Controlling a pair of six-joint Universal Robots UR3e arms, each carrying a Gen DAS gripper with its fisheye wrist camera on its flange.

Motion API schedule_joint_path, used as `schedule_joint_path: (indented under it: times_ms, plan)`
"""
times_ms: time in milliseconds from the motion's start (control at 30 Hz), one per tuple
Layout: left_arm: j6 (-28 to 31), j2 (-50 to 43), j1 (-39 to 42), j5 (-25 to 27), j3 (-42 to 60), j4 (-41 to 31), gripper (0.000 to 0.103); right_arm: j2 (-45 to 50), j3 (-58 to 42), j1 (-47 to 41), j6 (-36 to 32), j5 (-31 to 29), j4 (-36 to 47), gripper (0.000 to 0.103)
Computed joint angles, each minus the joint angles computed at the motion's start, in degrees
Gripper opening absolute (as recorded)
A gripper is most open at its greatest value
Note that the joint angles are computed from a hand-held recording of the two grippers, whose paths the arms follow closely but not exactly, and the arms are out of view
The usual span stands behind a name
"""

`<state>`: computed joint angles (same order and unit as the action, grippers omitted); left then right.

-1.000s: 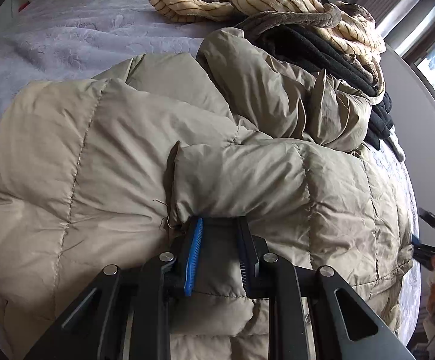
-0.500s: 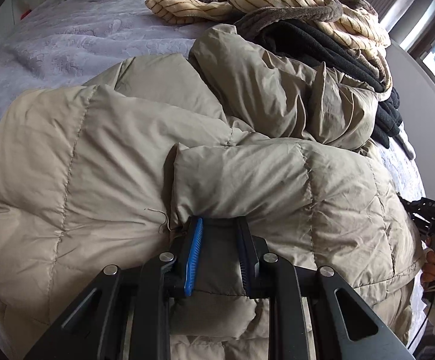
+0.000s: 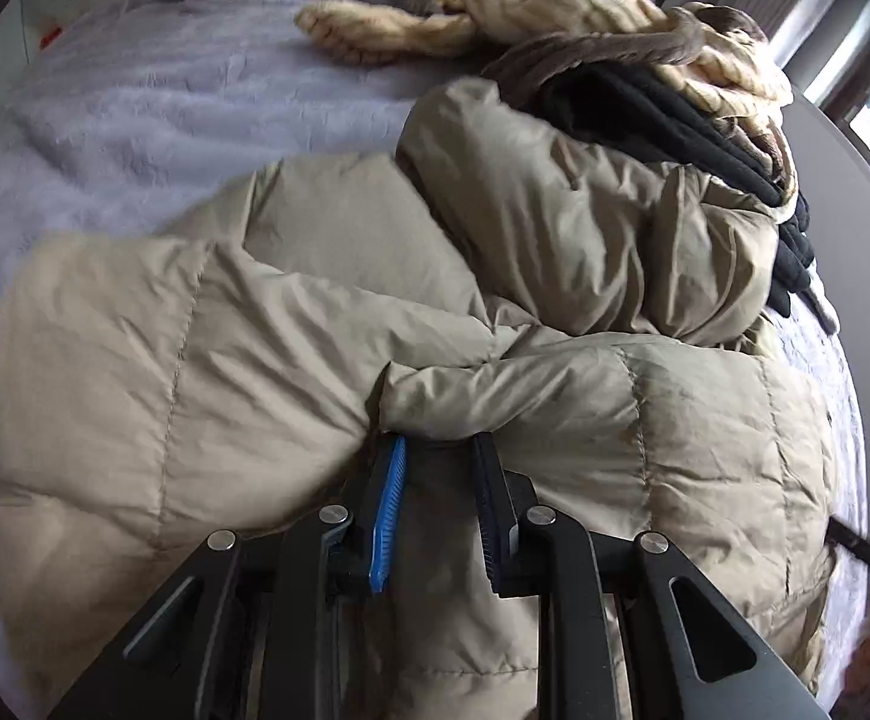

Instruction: Fold large clothes

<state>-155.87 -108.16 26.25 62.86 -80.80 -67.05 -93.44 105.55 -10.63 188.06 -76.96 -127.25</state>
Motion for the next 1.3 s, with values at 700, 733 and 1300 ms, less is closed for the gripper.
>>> schedule_joint_path:
  times_ms: [700, 733, 1300]
  plan:
    - [12.4, 31.3, 12.3, 6.4, -16.0, -16.6, 0.025, -23.3, 6.4, -5.3, 1.1, 3.2, 18.7, 0.008]
    - [13.7, 33.8, 13.7, 6.5, -17.1, -19.1, 0.025, -24.6, 6.6, -5.7, 0.8, 3.7, 20.6, 0.009]
    - [44.4, 63.4, 43.9, 5.2, -24.8, -49.4, 0.103, -31.0, 10.0, 11.4, 11.2, 0.1, 20.2, 0.103]
